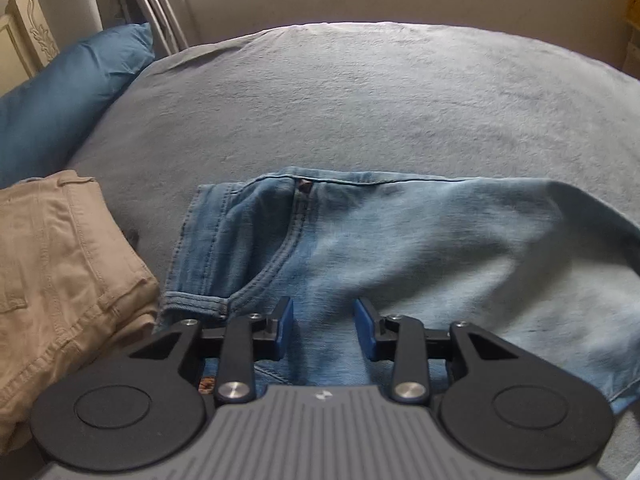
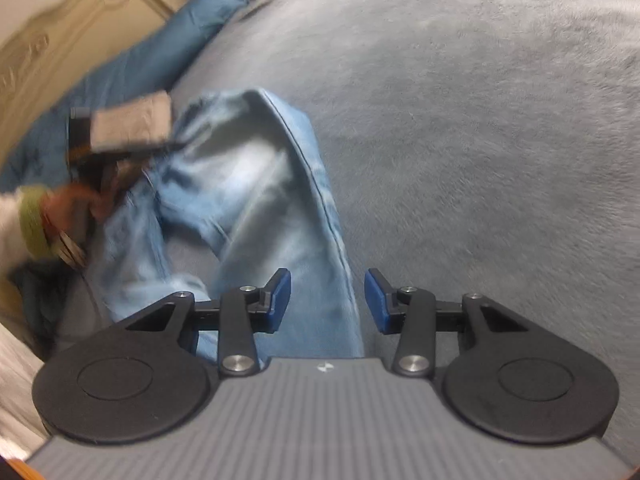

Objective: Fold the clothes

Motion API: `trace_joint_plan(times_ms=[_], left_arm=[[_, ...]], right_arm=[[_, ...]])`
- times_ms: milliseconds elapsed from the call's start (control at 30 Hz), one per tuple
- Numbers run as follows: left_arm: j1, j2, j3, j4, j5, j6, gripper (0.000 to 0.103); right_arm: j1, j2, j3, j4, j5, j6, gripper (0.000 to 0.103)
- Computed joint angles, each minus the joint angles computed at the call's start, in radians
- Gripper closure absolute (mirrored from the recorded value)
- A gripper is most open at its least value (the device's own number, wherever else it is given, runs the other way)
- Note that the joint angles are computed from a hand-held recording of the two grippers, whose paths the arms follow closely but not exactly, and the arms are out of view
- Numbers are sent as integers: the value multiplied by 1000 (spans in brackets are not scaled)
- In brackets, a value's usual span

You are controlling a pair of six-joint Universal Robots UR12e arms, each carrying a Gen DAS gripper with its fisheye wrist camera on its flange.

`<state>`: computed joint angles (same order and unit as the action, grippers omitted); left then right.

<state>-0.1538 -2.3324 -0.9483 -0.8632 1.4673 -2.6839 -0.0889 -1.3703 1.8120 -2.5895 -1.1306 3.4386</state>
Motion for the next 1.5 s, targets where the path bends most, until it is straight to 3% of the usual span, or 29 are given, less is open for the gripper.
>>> trace_joint_plan(times_ms=[133, 300, 367, 467, 700, 800, 933, 1033, 1333, 1500], left_arm=[[3, 14, -15, 17, 31, 18, 67], [27, 28, -90, 122, -47, -83, 67], [36, 29, -117, 176, -80, -139, 67], [41, 29, -143, 233, -102, -202, 66], [38, 22, -157, 302, -96, -213, 66], [36, 22, -161, 315, -89, -211, 66], [33, 23, -161, 316, -78, -225, 66], [31, 21, -157, 316, -66, -229, 66], [27, 20, -162, 334, -51, -207, 66], [32, 19, -166, 349, -71, -190, 65]], right_arm=[[8, 1, -11, 95, -26, -9, 82], [32, 1, -32, 169, -92, -68, 89], [55, 3, -52, 209, -156, -111, 99], [98, 11, -95, 265, -270, -156, 101], [133, 20, -186, 313, -463, -216, 102], [132, 30, -210, 292, -575, -207, 102], [114, 59, -249, 299, -666, -223, 102], [99, 91, -276, 306, -697, -233, 102], [71, 147, -267, 353, -660, -189, 97], [62, 100, -259, 362, -631, -146, 73]])
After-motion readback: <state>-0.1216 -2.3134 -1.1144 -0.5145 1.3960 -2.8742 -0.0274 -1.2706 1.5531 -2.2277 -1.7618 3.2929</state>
